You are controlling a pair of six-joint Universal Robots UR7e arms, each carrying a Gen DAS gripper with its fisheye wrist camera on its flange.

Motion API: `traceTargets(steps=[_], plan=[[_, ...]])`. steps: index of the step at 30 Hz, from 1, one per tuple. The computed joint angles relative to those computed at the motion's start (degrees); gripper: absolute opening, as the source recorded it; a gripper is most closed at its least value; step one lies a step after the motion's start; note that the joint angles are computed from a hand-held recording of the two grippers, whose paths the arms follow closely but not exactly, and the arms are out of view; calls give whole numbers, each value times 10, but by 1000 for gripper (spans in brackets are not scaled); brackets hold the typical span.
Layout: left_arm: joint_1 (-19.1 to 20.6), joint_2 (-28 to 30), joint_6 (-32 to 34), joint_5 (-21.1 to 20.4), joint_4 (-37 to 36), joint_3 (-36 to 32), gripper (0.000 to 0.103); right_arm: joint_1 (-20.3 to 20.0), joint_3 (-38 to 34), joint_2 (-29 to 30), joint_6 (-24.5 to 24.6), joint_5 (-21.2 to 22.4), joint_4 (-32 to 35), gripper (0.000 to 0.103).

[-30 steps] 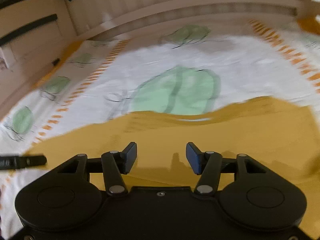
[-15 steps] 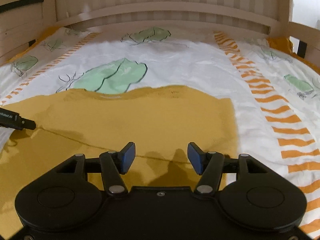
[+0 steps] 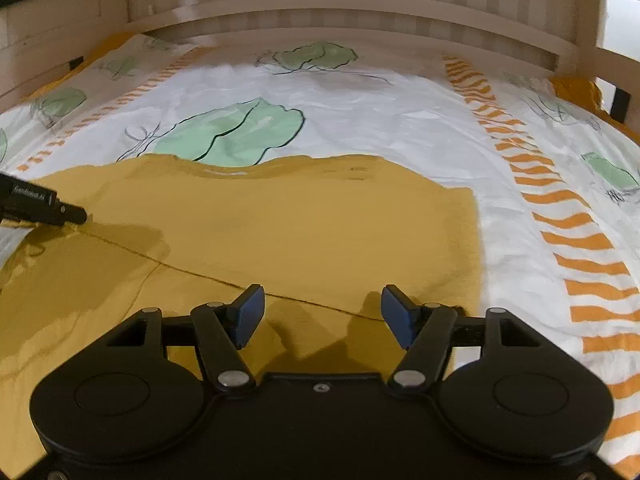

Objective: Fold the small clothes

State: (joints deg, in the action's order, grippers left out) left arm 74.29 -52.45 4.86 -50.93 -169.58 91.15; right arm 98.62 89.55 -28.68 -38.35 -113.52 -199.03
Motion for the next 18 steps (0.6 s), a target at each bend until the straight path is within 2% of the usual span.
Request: traceTargets(steps=[2,7,9,14,18], plan=[[4,-4,-12,-24,8,1,17,1,1,0,-2,3,3,69],[-2,3,-7,-7,12,-3,19,3,5,0,-2,5,7,69],[0,1,-21,-15,21,-5,26,3,7,-2,1,6,7,69],[16,-7,-50,-77,32,-8,47,4,9,-4,8,10,8,69],[18,-5,-49,-82,23,-5,47,3,12,-7,9,15,11,69]])
